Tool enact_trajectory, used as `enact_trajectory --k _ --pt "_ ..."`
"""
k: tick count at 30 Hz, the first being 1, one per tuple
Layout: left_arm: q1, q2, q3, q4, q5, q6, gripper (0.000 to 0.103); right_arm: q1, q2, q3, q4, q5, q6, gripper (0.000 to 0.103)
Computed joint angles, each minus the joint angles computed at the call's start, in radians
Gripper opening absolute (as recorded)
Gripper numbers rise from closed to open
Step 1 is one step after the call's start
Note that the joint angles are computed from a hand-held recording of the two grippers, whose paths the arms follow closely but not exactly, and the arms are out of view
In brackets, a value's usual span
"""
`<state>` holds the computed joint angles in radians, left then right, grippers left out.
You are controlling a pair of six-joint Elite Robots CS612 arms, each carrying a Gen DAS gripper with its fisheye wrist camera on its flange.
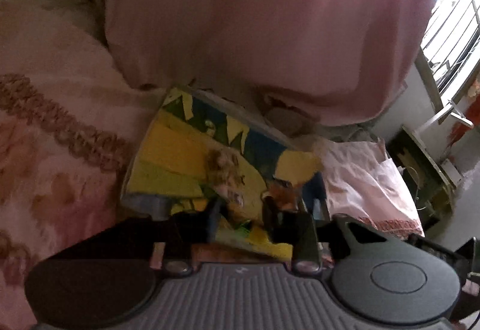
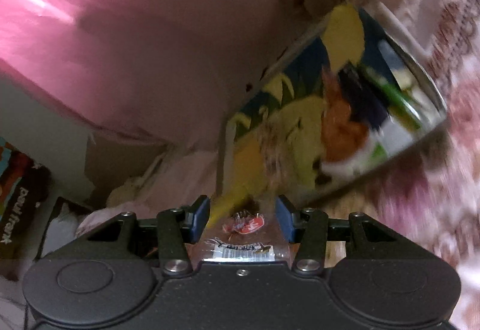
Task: Organize snacks
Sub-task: 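Lift and carry the wafer pack and gold candy over the tray box, then lower the wafer pack and gold candy into the tray box and open both tools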
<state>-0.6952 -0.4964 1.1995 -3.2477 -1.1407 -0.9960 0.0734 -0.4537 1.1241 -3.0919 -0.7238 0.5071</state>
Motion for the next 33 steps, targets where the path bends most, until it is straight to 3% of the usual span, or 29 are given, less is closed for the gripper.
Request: enact_trajectory --k 3,7,10,13,18,24,27,29,33 --pt "0.022 0.037 -0.054 0.034 -0.027 0.002 0.032 0.010 0.058 -0.099 0.024 -0.035 0.065 0.031" --pt "0.034 0.083 -0.110 0.116 -0.039 -0.026 0.032 0.031 0.112 -0.187 0.086 -0.116 0.037 0.031" --pt "0.037 0.106 -0.128 0.126 -0.051 -0.030 0.037 0.039 0.127 -0.206 0.120 -0.136 -0.011 0.031" --pt "0.036 0.113 -0.135 0.126 -0.042 0.006 0.035 0.047 0.118 -0.195 0.151 -0.169 -0.118 0.035" --pt "0.039 0.120 -0.145 0.125 -0.040 0.018 0.036 0.051 0.071 -0.132 0.165 -0.199 -0.343 0.059" --pt "0.039 0.112 -0.131 0.119 -0.037 0.018 0.034 0.063 0.022 -0.067 0.198 -0.254 -0.582 0.059" --pt "0.038 0.096 -0.106 0.111 -0.029 0.011 0.040 0.067 0.017 -0.054 0.188 -0.268 -0.628 0.060" --pt "0.036 0.081 -0.075 0.088 -0.027 0.016 0.051 0.067 0.015 -0.052 0.191 -0.262 -0.638 0.061" --pt "0.021 0.045 -0.014 0.058 0.005 0.107 0.059 0.071 -0.009 -0.008 0.160 -0.294 -0.700 0.073"
